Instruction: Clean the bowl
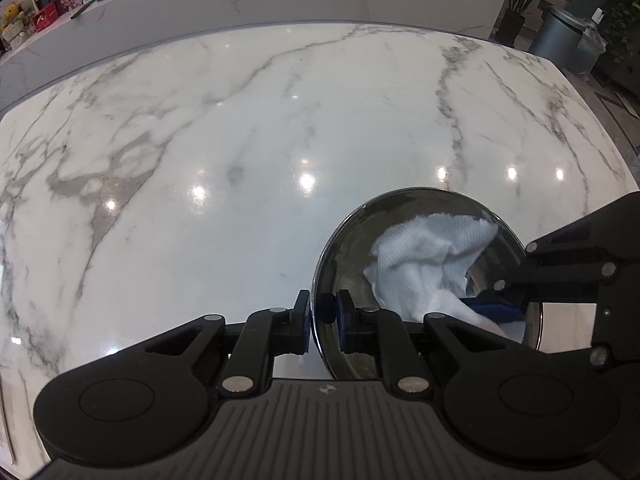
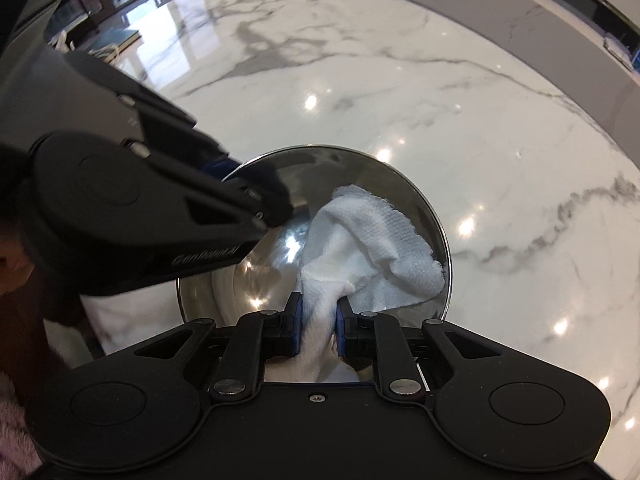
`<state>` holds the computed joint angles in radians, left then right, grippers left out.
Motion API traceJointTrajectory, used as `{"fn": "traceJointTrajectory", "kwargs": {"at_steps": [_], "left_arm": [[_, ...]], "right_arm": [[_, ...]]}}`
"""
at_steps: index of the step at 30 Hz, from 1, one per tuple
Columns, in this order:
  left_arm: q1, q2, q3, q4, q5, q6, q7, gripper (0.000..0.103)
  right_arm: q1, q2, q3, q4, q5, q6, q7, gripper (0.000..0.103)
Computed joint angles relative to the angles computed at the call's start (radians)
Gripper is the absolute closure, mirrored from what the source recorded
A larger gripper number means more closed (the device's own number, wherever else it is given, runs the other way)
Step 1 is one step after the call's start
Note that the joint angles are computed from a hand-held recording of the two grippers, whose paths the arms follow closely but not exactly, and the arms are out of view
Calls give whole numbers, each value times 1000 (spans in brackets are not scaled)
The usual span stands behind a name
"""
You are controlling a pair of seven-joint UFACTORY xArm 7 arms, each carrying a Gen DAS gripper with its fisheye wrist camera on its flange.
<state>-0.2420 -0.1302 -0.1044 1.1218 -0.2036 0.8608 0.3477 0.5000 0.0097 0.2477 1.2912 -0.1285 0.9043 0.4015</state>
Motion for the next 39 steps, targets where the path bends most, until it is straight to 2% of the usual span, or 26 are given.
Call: {"fn": "traceJointTrajectory", "kwargs": {"at_steps": [3,9,13,17,21,26,32,35,39], "left_arm": [[-1,-7,-2,-8,8,-6,-6,91],[-2,-19,-1,-25,2,-22,-30,91],[-5,-40,0,-56,-6,-65,-40,91],[-13,-69,4,-82,-27,-105,-35,81],[-16,-87,-1,-96,-20,-113,-70,76],[-22,-106,0,-117,-18,-120,-95,70],[-25,-127,2,-144,-15,-115,-122,69],[-27,-141,6,-161,-24,-108,-135,69],[-29,-139,9,-166,-30,-81,-141,69]], "right_arm": [[3,-26,4,-19,-50,-5,53,88],[-16,-127,18,-99,-110,-87,165,89],[-42,-182,42,-126,-180,-86,252,89],[-73,-231,69,-151,-256,-59,339,89],[-94,-263,90,-171,-305,-12,393,89],[-111,-300,106,-217,-330,14,457,89],[-117,-337,116,-280,-315,38,495,89],[-121,-350,121,-321,-307,18,544,89],[-130,-375,135,-411,-313,-63,658,88]]}}
